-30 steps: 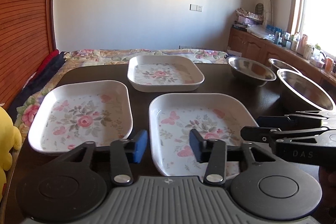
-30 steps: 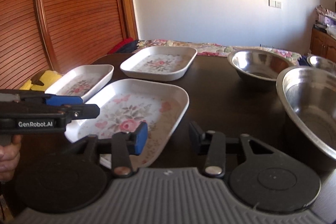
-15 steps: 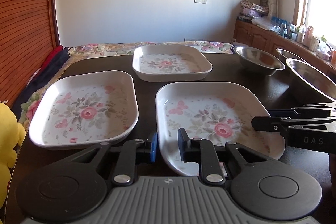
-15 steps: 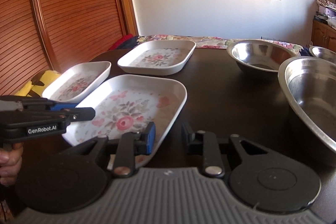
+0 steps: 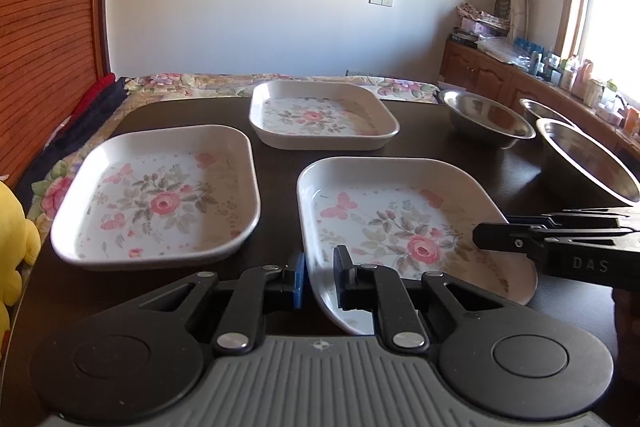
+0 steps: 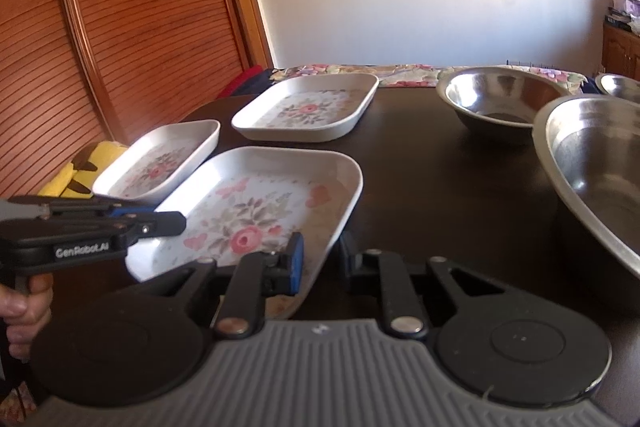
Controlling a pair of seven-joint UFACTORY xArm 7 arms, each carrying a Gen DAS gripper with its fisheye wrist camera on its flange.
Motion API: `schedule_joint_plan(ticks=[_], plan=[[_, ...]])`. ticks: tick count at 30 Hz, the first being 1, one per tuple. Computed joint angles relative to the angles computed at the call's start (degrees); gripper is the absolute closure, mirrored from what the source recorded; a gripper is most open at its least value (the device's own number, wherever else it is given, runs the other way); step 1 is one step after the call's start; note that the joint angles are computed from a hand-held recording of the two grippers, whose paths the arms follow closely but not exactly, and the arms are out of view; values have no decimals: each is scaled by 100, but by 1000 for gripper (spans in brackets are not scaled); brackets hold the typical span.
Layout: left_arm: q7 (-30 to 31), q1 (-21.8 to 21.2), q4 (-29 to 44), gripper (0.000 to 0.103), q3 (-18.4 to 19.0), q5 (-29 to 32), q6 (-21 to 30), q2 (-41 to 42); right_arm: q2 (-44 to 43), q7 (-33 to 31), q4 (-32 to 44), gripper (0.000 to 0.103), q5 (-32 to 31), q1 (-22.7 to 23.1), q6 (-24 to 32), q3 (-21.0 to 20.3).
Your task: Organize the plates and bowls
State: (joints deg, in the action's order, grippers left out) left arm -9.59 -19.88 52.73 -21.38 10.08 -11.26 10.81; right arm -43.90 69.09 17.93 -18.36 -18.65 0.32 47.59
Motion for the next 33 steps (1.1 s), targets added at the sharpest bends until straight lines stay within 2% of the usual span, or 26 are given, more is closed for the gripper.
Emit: schedule_joint_plan(ticks=[2, 6, 8, 16, 20, 23, 33], plan=[[-81, 216, -117, 87, -226, 93, -35, -102, -82, 35, -54, 82, 32, 112, 47, -52], [-114, -186, -380, 87, 123, -20, -157, -390, -278, 107, -113, 82, 37, 352, 212, -127], [21, -553, -527, 87, 425, -228, -227, -546, -426, 172, -134, 82, 11, 454, 319, -127], [-60, -823, -1019, 87, 585, -284, -395, -1031, -928, 492, -271, 82, -122, 1028, 787, -248], [464, -951, -1287, 87, 503, -932, -538, -1233, -1163, 710, -362, 82, -200, 1356, 1054, -290], [596, -992, -1474, 87, 449, -1152, -606, -1339, -1256, 905, -393, 82, -269, 1582, 1269, -261], [617, -1038, -1959, 87, 360, -1307, -830, -1585, -1304, 1501, -380, 82, -585, 2033, 1729, -210]])
